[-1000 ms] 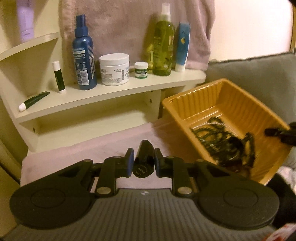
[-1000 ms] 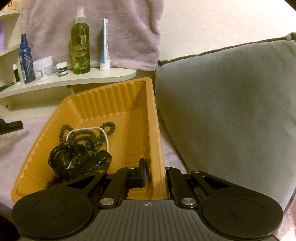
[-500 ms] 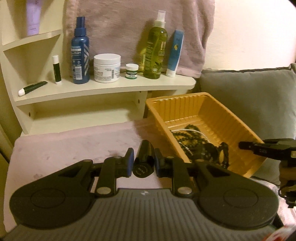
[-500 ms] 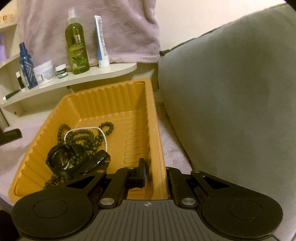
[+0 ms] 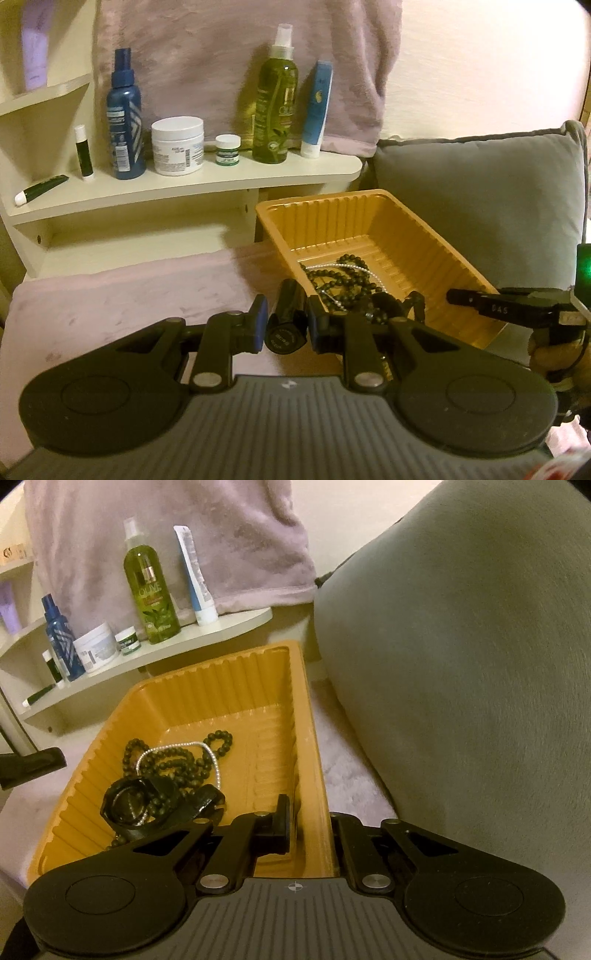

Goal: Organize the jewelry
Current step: 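Carry the black case with the left tool into the tray and release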

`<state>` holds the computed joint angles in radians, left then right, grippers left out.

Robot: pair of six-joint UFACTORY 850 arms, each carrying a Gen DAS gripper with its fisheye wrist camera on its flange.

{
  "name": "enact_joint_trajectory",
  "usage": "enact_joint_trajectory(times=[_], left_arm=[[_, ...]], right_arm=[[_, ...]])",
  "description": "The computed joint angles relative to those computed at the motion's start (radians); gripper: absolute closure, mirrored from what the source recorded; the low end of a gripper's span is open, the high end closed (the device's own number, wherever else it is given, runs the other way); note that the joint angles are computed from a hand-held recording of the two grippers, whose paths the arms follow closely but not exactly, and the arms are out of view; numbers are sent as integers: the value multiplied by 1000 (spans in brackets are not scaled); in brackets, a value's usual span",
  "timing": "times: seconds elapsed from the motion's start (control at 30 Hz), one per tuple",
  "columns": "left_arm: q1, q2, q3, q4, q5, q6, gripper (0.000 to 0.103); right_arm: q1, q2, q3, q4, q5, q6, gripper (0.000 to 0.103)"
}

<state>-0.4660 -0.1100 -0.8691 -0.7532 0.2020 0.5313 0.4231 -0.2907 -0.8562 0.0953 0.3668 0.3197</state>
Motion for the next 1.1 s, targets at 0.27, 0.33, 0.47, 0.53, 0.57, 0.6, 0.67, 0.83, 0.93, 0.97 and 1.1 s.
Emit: enact_joint_trajectory(times=[0.27, 0.33, 0.47, 0.53, 0.57, 0.6, 0.67, 0.83, 0.93, 0.97, 1.1], left_arm=[[-25, -17, -23, -19, -7, 22, 83], [-32, -26, -33, 21, -12, -13, 83], [-49, -57, -63, 163, -33, -143, 83], [-60, -79, -83, 244, -43, -215, 83], [-67, -92, -94, 272, -46, -240, 83], [-71, -102, -103, 308, -49, -271, 83], [-79, -127, -127, 401, -62, -353, 83], [-91, -184, -183, 553, -84, -486, 83], [-94, -217, -215, 537, -92, -462, 83], [-95, -227, -225, 520, -96, -445, 83], [-98, -255, -253, 464, -105, -388, 83]], right_arm=[[9, 33, 58, 53, 111, -66, 34], [15, 46, 69, 78, 131, -108, 34], [37, 73, 97, 146, 177, -213, 34], [47, 82, 107, 171, 185, -246, 34], [51, 86, 111, 187, 186, -263, 34], [55, 88, 115, 206, 186, -279, 34], [58, 94, 123, 228, 177, -293, 33], [50, 107, 139, 233, 161, -283, 33], [48, 119, 150, 243, 162, -283, 33], [48, 122, 152, 248, 161, -288, 33], [50, 136, 161, 265, 164, -299, 33]])
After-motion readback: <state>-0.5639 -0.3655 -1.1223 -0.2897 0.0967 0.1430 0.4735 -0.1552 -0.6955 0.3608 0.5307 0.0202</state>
